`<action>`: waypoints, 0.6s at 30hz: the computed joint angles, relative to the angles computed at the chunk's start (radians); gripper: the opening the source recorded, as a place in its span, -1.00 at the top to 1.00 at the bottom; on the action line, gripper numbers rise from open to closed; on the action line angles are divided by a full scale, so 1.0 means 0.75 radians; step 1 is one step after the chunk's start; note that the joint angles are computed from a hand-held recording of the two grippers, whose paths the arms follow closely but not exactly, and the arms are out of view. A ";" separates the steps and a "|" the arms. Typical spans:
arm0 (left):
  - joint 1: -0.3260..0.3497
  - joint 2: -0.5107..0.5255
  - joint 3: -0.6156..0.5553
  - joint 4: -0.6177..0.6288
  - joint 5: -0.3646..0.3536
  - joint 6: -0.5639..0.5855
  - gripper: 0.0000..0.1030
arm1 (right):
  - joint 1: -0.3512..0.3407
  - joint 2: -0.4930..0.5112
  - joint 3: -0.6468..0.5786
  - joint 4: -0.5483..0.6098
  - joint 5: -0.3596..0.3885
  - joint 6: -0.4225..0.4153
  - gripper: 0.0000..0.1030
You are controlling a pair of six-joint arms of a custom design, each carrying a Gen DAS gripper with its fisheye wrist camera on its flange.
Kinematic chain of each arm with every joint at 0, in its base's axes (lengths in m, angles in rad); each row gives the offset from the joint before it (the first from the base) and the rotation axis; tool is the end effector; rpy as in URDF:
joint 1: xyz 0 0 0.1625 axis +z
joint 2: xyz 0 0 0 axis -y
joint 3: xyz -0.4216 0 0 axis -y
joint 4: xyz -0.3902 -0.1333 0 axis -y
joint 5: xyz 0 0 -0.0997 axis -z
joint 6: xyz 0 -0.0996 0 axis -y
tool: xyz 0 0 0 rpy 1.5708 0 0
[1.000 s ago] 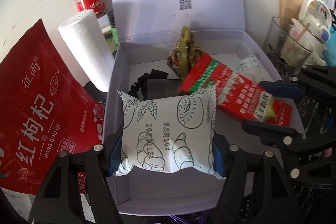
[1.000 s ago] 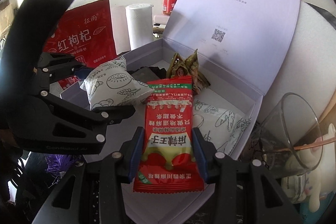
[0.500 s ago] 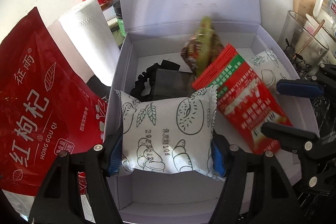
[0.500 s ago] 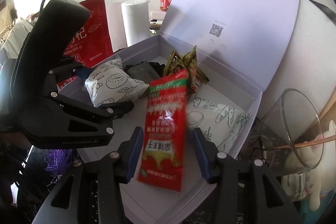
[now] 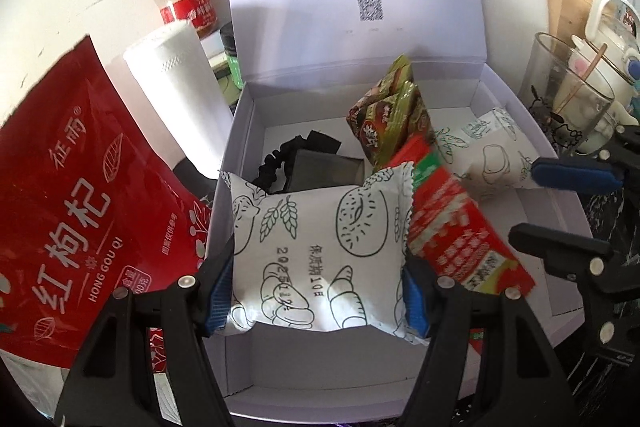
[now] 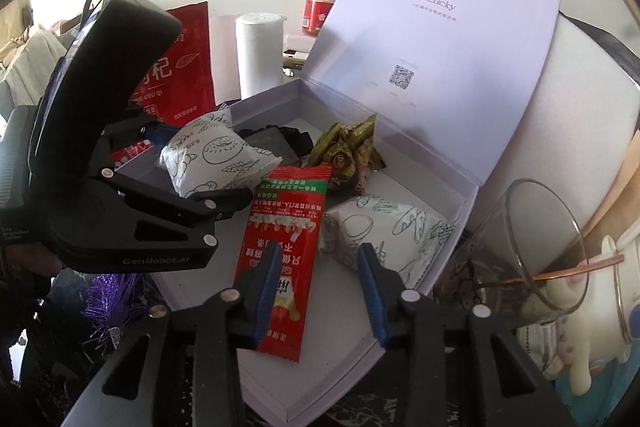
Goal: Organize objects
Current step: 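Open the right tool to drop the red packet in the box while the left tool releases the white packet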
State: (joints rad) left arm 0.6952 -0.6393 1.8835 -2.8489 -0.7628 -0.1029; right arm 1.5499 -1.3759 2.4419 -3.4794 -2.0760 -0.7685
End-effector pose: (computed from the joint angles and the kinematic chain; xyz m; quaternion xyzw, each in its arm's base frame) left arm -0.3028 -0.5199 -0.0209 0.3403 0.8541 -0.1985 0.3396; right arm 0.0767 -0.4035 0.2510 0.2275 -0.8599 0.2778 0.3628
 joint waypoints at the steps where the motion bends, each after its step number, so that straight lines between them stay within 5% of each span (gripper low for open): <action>1: -0.003 -0.007 0.002 0.009 0.005 0.000 -0.29 | 0.002 0.005 -0.001 -0.003 -0.003 0.002 0.39; 18: -0.015 -0.003 -0.032 0.080 0.022 -0.049 -0.33 | -0.010 -0.027 0.004 0.036 0.006 0.049 0.43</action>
State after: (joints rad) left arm 0.6841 -0.6414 1.8597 -2.7889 -0.7465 -0.1396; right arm 1.5426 -1.3963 2.4447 -3.4525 -2.0716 -0.7318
